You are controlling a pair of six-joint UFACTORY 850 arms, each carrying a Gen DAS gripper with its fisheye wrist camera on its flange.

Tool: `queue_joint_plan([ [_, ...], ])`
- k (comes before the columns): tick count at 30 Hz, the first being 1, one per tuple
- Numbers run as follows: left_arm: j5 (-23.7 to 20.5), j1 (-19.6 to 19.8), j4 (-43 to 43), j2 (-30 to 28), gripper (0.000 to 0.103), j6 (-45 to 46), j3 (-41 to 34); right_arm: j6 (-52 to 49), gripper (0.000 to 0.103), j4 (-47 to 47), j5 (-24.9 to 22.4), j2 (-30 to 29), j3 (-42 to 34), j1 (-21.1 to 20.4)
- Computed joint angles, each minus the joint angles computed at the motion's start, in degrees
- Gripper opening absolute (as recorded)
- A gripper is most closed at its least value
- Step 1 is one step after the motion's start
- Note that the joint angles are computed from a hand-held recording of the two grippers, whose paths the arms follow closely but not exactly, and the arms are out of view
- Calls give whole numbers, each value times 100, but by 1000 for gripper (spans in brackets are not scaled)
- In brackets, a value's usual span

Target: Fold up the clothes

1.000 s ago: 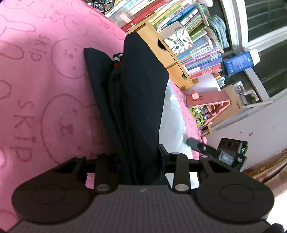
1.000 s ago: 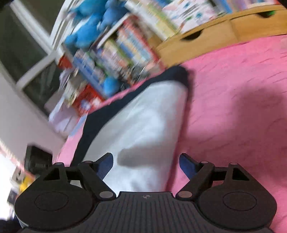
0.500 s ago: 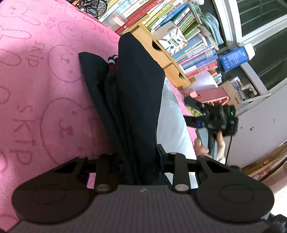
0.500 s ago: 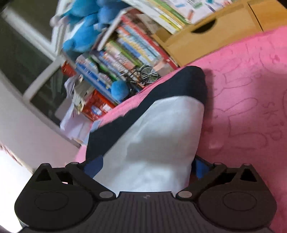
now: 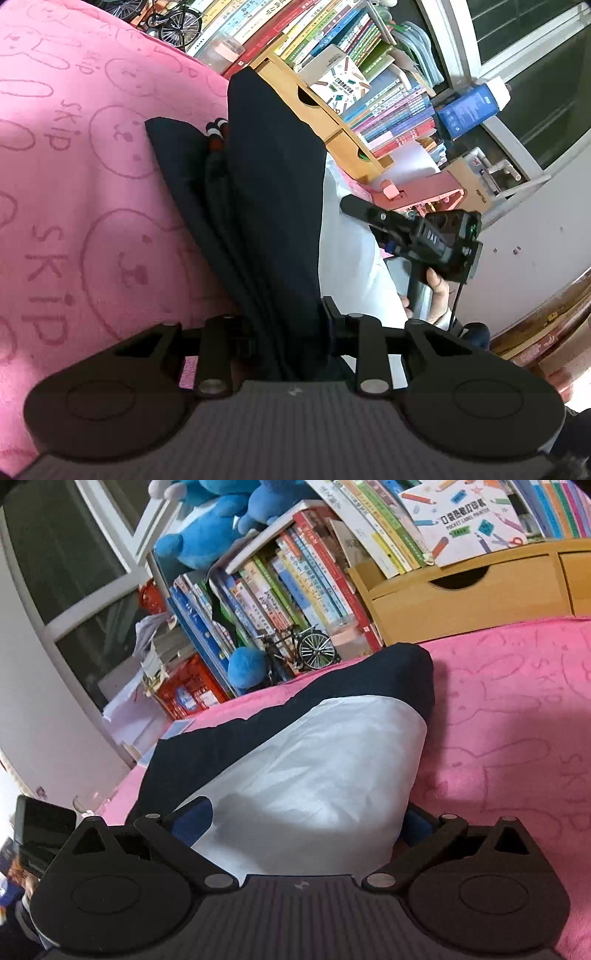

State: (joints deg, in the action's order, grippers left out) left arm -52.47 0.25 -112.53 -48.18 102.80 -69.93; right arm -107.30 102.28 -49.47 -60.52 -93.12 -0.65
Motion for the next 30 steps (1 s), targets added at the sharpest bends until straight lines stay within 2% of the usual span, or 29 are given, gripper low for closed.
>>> queue_joint_plan([
  [2,-17,2,-11,-2,30,46,9,566,103,-180,-19,-41,-124,-14],
  [5,-58,14,-3,-12,30,113,13,1684,84,-544,-81,-104,-341,-73],
  [8,-79,27,13,-18,29,92,8,1858,82,-644,-360,-314,-645,-190],
  [10,-86,34,21,-20,29,-71,1,1763,68,-321,-193,-532,-909,-189],
  [12,-121,53,111,-36,27,-534,-43,1912,65,-207,-8,-646,-1116,-138],
  [14,-186,95,252,-24,26,-1002,-60,2052,55,-390,196,-629,-1183,-66],
  [16,-215,123,210,137,25,-901,95,1962,40,-382,267,-482,-1004,-35],
  [18,-273,167,170,388,25,-687,311,1952,31,-225,124,-280,-724,-49],
  [24,-595,528,-287,1286,25,171,1209,1753,28,-70,-41,399,-134,198],
  [27,-207,676,-584,1493,25,438,1441,1990,28,-209,-120,329,-450,407],
  [30,463,731,-613,1284,25,264,1297,2345,28,-446,26,38,-979,649],
])
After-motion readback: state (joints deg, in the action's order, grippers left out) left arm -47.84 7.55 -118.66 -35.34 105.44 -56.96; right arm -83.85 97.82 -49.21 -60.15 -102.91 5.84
